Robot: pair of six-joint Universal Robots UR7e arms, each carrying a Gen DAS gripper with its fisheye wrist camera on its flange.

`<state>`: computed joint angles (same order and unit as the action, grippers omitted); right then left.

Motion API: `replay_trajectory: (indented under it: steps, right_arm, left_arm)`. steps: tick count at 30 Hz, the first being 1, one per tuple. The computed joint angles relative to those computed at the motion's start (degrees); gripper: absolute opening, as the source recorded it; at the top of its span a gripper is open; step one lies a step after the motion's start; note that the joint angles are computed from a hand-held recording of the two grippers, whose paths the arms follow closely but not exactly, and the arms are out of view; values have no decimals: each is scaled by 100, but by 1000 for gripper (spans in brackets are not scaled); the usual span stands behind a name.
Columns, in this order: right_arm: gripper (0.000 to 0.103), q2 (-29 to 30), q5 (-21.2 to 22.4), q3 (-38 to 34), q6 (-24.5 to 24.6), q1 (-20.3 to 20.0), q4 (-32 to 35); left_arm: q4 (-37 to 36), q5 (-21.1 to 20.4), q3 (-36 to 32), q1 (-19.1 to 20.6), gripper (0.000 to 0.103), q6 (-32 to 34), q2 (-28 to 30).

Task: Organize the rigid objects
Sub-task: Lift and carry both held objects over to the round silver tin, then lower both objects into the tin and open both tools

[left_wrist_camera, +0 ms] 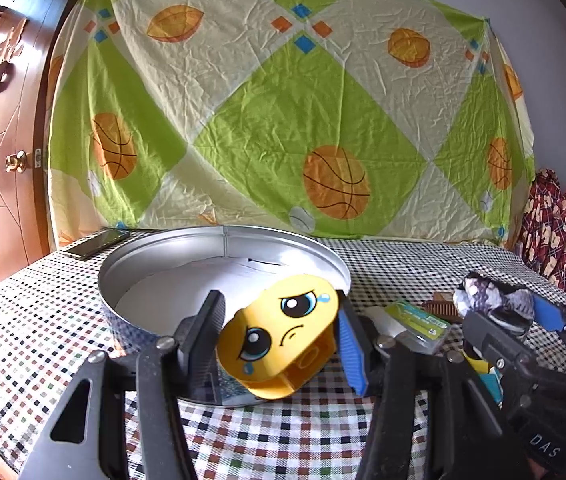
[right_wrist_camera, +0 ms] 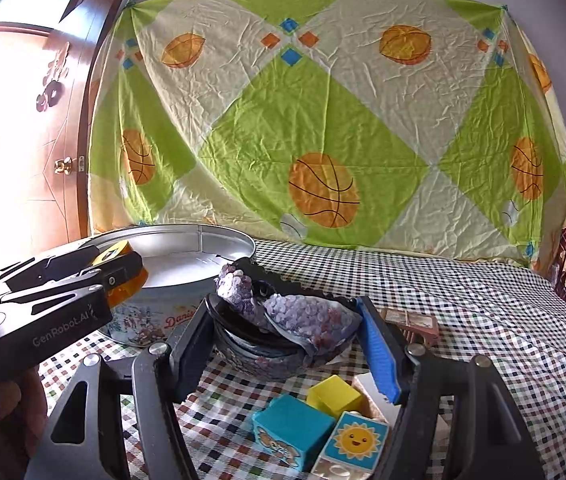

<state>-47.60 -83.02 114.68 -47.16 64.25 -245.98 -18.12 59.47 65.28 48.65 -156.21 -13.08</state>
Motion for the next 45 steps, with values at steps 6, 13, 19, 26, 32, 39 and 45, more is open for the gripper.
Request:
replay_trajectory:
  steps: [6,13,19,26,32,39,45]
  right_arm:
    - [70,54,-5,-46,-92,87,131]
    - [70,156,5,-115,-262,206,266]
    - [70,167,-41,-177,-316,285,544]
    - [70,184,-50,-204,-414,364,724]
    - [70,126,-82,-279,-425,455,1069]
    - [70,-20,-272,-454,-294,584,1840]
    - [70,-97,-402,-600,-293,699,2245]
  left_arm:
    - [-257,-79,145,34,54,124,-86]
    - [-446,-119,281,115,54,159,-205]
    - [-467,-174,282,205,54,116,-281]
    - [-405,-179,239,286,54,46,-329]
    - [-180,-193,65,318,54,-8,-309]
    - [224,-218,-184,352,54,-134,-279]
    - [639,-274,-491,371,54,-155,-201]
